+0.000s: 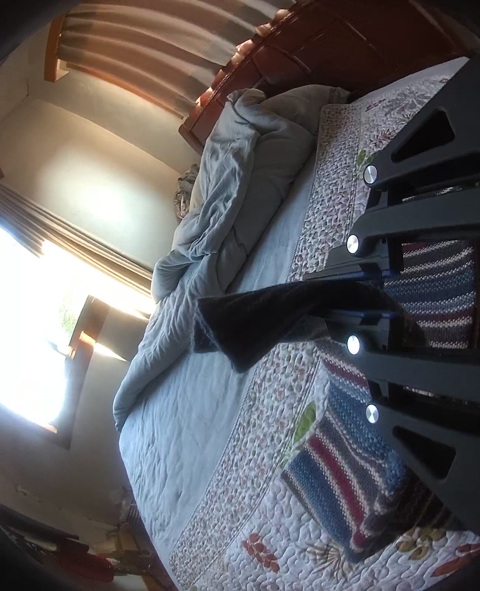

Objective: Fold small clothes
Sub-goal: 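Lift the sleeve with the left gripper, fold it over the body, release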

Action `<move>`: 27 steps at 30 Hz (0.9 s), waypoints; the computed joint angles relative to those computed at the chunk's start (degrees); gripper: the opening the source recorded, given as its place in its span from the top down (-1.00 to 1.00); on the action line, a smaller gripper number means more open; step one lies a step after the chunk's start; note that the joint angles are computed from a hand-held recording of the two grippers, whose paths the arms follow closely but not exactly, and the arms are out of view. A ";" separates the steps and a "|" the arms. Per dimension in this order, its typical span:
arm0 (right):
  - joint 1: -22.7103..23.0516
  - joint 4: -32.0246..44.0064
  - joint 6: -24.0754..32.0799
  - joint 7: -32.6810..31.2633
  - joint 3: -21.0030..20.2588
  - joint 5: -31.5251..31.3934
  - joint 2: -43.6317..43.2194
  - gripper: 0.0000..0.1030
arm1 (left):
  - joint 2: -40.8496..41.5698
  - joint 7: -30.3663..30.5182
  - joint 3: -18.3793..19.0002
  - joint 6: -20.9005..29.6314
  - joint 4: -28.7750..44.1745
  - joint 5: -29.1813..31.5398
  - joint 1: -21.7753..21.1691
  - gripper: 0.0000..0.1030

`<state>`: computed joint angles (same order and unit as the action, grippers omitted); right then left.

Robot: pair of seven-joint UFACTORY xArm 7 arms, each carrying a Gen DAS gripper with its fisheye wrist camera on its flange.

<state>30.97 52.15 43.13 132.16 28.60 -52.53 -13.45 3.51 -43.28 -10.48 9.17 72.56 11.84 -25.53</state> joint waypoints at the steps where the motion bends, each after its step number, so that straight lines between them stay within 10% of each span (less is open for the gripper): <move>1: 0.05 -0.52 -0.19 0.23 -0.14 0.14 -0.63 -0.55 | 1.08 -4.37 0.57 0.05 0.72 4.94 -1.38 0.77; 6: -0.76 -2.99 -0.67 0.46 0.38 1.63 -3.73 -0.55 | 5.71 -17.04 3.51 0.89 3.87 18.28 -7.14 0.77; 20: -5.53 -5.77 -3.02 -0.71 3.75 5.17 -7.51 -0.56 | 13.32 -14.42 4.26 3.41 5.93 14.17 -11.64 0.75; 22: -5.83 -5.68 -3.07 -0.69 4.06 5.36 -7.52 -0.56 | 13.95 -11.09 3.09 4.33 6.70 11.85 -11.25 0.65; 24: -6.07 -5.57 -2.91 -0.72 4.36 5.49 -7.55 -0.56 | 14.06 -7.87 1.92 3.86 6.63 9.39 -10.79 -0.03; 27: -6.27 -5.40 -2.96 -0.76 4.58 5.62 -7.33 -0.56 | 11.88 -3.31 0.27 0.36 3.53 5.69 -9.72 -0.37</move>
